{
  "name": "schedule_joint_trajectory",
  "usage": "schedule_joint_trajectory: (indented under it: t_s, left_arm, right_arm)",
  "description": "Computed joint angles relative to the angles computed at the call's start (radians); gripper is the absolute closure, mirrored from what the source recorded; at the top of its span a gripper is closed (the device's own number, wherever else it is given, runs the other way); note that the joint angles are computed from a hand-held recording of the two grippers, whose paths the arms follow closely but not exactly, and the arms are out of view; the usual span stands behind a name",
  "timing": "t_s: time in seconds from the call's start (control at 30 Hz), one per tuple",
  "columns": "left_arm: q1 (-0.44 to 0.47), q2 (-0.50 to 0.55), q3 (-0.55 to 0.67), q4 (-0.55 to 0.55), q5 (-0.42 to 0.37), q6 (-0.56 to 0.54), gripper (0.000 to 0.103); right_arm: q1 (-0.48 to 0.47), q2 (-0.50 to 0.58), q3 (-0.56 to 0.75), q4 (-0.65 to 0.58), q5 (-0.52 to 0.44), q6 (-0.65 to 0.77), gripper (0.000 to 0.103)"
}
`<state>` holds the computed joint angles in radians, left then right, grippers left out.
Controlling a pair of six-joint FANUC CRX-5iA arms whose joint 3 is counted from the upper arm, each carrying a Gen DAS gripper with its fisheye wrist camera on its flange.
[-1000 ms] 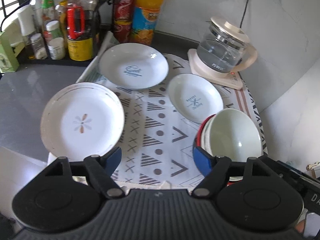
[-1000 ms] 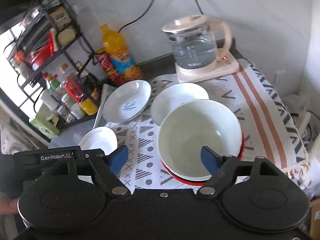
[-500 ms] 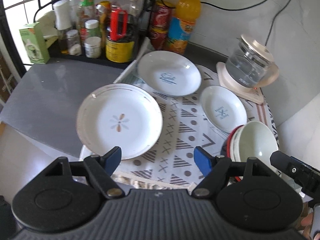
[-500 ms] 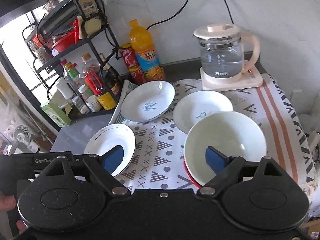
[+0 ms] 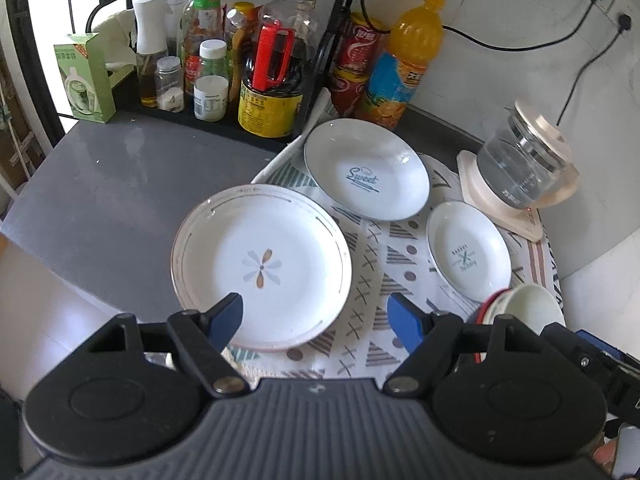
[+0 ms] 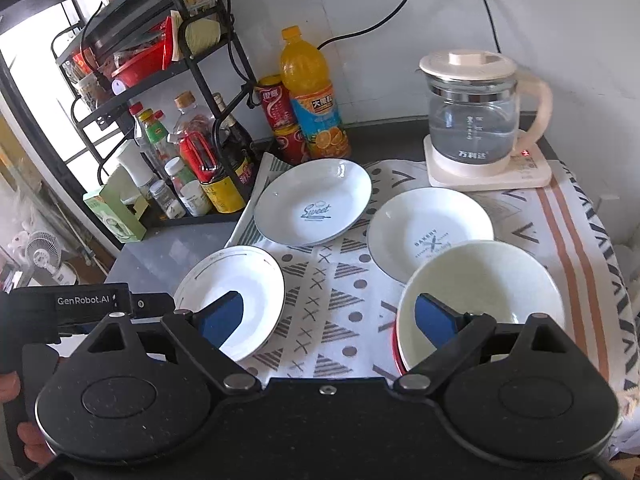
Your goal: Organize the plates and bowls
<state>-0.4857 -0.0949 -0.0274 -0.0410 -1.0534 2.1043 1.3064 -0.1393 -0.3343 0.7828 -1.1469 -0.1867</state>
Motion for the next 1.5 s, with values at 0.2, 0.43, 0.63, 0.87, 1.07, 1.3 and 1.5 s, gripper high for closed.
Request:
schedule_joint_trajectory:
  t_s: [0.2,0.43,0.63,0.87,1.07,1.3,1.5]
  left_arm:
    - [0.049,0.086,0.034,0.058,0.062,-0.065,0.025]
    - [0.090,0.225,0.128,0.123,0.099,-0.155,0.025]
    - [0.128,0.319,0.169,0.191,0.136,-0.184,0.027]
    - [0.169,0.425,0.213,0.264,0.156,-0.217,0.040]
    - [0.201,0.506,0.248,0.327,0.159,-0.232,0.059]
    - [0.215,0.578,0.271,0.410,0.162,-0.302,0.076]
    - [0.220,0.626,0.309,0.428,0.135,-0.312,0.084]
  right_arm:
    - [-0.094,0.053,0.040,-0.020,0.069,0.047,0.010]
    - [-0.223,0.123,0.092,-0.063,0.157,0.098,0.018]
    - [-0.324,0.178,0.128,-0.122,0.244,0.111,0.028]
    - [-0.421,0.247,0.173,-0.224,0.342,0.103,0.043]
    - [-0.492,0.303,0.205,-0.341,0.428,0.120,0.054]
    - [-0.528,0.368,0.258,-0.429,0.433,0.151,0.069]
    - [-0.538,0.404,0.301,-0.446,0.356,0.149,0.070]
